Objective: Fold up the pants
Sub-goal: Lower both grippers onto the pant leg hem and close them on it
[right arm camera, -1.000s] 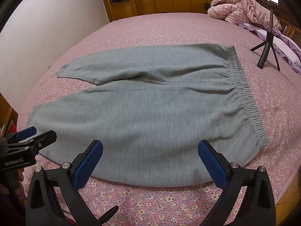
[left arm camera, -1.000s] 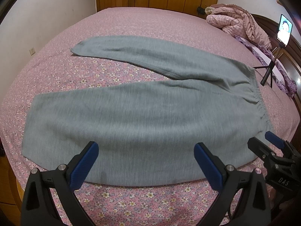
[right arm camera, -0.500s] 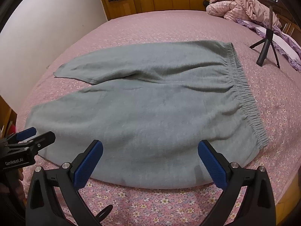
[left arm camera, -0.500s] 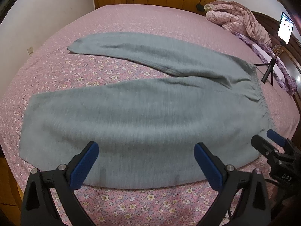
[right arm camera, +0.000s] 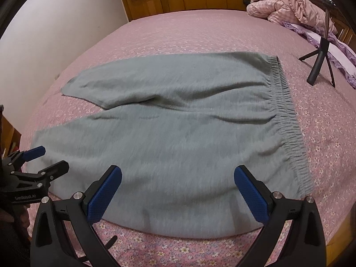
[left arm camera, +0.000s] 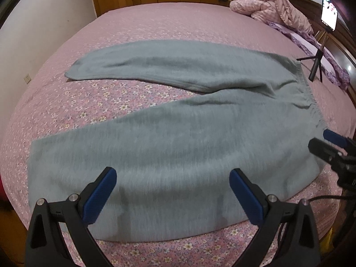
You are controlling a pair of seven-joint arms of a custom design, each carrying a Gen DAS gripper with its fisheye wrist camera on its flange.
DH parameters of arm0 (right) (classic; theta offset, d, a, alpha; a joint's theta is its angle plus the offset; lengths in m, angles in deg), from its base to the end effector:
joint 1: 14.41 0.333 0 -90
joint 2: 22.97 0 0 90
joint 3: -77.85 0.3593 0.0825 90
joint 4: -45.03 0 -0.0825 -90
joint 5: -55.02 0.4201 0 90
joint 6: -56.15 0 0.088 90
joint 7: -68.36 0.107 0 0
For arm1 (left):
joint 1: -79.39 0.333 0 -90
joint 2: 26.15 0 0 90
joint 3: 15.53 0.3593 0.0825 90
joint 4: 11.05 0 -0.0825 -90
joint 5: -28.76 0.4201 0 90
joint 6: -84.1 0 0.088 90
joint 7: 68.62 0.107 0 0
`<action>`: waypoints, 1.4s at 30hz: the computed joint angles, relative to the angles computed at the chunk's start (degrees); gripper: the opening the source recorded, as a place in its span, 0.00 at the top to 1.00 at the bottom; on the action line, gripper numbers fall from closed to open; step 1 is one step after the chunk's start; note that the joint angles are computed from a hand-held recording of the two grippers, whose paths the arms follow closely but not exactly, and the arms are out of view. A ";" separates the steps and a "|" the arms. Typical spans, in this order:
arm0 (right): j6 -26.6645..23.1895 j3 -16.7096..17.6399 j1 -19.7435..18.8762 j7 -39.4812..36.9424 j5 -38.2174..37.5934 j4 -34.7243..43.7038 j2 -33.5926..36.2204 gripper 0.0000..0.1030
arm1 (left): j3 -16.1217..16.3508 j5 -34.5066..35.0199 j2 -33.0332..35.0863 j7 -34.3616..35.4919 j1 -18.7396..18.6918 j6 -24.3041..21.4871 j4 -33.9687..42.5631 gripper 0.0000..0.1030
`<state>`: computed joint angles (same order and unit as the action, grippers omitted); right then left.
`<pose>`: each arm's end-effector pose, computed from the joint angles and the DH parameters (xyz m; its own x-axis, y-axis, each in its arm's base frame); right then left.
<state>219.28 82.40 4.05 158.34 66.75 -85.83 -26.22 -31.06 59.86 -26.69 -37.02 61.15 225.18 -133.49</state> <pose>0.5363 0.2166 0.4685 0.2689 -0.9504 -0.1564 -0.8130 -0.1369 -0.5659 0.4962 -0.3330 0.4686 0.0684 -0.9971 -0.0330 -0.8667 -0.0430 -0.4970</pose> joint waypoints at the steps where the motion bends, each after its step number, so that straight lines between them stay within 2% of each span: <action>1: -0.24 -0.08 -0.12 0.19 -0.11 0.32 0.19 0.00 | 0.09 -0.17 0.20 0.47 0.08 -0.02 0.25 0.00; 12: -2.28 -0.75 -1.50 -0.15 1.96 3.12 1.88 0.00 | 1.33 -2.87 1.78 5.00 1.13 0.86 2.96 0.00; 17: -3.44 -1.09 -2.46 -0.24 2.13 4.91 2.67 0.00 | 2.07 -5.70 2.95 9.70 1.98 1.06 5.36 0.00; 32: -7.99 -1.52 -5.26 -2.02 -0.89 15.75 8.84 0.00 | 4.69 -8.53 10.83 17.65 3.05 -0.90 17.29 0.00; 42: -11.31 -1.67 -6.30 -2.44 -3.02 22.99 14.01 0.00 | 5.98 -11.25 17.87 24.37 2.93 -4.32 26.49 0.00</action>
